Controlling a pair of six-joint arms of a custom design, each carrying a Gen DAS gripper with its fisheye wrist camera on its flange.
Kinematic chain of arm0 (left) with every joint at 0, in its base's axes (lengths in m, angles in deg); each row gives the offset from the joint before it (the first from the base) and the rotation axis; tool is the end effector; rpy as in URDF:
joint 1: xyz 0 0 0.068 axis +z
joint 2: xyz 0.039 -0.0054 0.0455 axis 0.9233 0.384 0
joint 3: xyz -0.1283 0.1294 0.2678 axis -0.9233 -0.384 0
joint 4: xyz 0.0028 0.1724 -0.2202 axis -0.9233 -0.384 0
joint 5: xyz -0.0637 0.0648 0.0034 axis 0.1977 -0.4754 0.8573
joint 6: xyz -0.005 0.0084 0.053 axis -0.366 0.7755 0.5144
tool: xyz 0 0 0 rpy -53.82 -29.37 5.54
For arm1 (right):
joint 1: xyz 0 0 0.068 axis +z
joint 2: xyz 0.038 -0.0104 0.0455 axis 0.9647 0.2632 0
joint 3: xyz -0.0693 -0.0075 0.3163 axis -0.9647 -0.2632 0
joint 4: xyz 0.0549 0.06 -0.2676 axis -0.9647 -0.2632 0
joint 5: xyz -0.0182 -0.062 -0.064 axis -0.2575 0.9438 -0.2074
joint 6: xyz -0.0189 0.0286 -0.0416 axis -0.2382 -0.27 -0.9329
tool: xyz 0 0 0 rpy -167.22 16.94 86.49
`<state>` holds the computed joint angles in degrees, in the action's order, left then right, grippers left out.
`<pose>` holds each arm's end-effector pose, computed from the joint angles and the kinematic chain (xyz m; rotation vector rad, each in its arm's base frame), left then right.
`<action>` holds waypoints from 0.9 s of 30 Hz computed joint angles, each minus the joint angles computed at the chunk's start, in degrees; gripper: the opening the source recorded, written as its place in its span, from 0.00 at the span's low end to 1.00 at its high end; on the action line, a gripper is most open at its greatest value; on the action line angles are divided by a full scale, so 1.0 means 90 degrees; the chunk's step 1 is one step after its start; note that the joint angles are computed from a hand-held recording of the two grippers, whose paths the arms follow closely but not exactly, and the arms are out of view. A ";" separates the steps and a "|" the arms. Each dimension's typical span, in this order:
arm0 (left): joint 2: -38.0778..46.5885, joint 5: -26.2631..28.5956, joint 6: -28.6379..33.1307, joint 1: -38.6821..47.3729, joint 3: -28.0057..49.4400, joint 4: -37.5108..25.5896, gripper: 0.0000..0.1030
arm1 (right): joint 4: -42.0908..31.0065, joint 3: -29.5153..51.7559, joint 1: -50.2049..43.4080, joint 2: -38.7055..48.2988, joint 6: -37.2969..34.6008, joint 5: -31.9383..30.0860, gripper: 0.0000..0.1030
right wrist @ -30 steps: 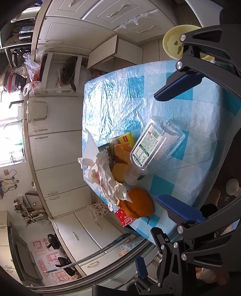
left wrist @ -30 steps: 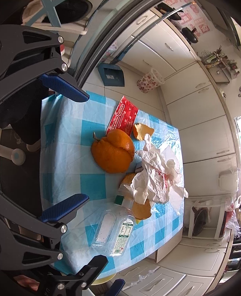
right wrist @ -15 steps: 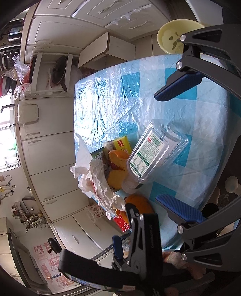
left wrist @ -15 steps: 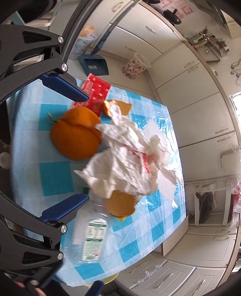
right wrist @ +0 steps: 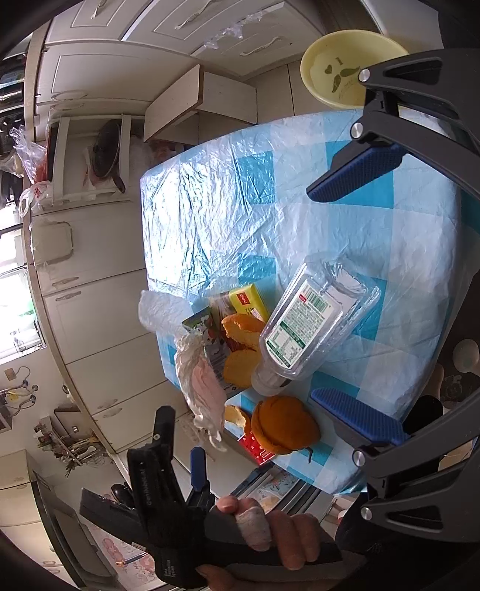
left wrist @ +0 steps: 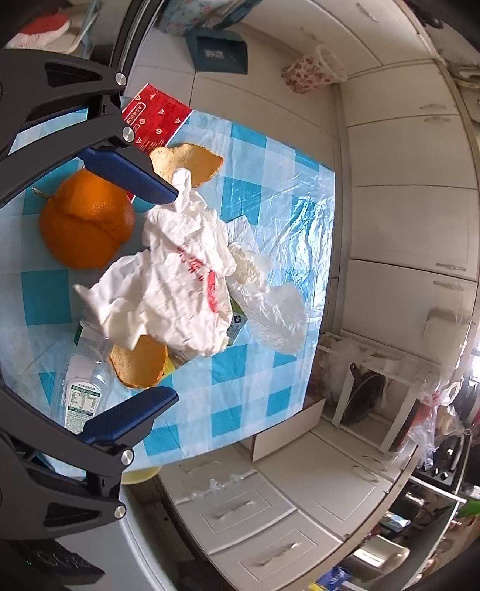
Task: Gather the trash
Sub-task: 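Lower the left gripper onto the crumpled white tissues and plastic bag and close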
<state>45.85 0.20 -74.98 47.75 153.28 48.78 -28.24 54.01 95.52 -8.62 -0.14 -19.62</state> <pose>0.3905 -0.1412 0.2467 0.0442 2.5557 -0.3180 0.2415 0.0930 0.1874 -0.0617 2.3633 0.3828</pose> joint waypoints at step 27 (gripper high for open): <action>0.1757 0.0786 -0.0021 0.1092 0.1688 -0.1148 0.40 | -0.0438 0.1727 -0.0262 0.1346 -0.0917 -0.0429 0.94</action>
<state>61.66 7.27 -75.18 57.57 168.47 38.46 -32.19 69.56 93.17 3.49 -8.39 -23.47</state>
